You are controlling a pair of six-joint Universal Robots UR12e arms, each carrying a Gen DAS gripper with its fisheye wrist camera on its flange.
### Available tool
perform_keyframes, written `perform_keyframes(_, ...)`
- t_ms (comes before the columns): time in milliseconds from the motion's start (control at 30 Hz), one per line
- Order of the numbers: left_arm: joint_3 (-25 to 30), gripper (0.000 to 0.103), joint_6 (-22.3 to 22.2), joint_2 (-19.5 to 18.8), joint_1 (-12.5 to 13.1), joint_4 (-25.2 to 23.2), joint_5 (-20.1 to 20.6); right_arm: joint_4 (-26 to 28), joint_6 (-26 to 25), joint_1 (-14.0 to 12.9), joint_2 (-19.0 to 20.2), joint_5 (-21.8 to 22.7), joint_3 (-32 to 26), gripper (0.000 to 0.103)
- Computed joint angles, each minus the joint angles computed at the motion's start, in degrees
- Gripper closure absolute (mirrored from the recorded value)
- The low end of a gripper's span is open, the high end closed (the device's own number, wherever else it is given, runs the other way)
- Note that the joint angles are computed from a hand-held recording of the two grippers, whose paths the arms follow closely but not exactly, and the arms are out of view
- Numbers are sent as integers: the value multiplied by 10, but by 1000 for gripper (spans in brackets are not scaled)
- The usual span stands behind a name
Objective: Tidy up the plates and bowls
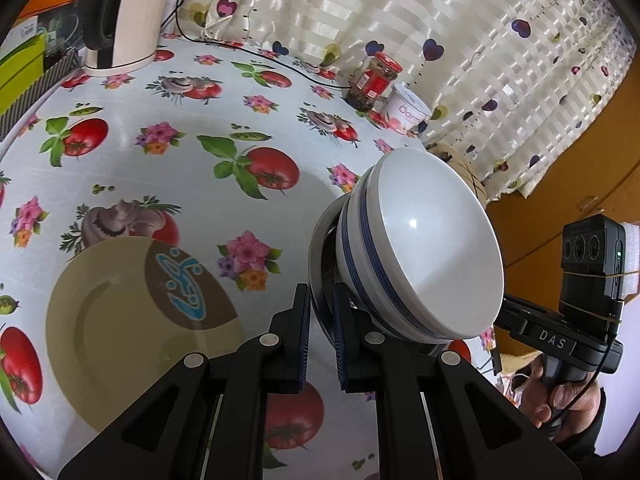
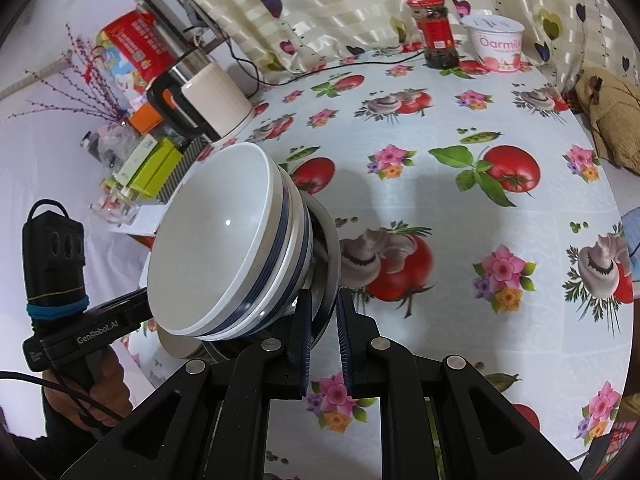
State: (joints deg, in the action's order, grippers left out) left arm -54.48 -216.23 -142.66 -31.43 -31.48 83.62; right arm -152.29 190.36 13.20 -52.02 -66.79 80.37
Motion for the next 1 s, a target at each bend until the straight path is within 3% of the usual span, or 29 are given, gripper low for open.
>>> perform_keyframes(1000, -112, 92, -42, 65, 10, 42, 61, 55, -45, 32, 32, 25, -63, 90)
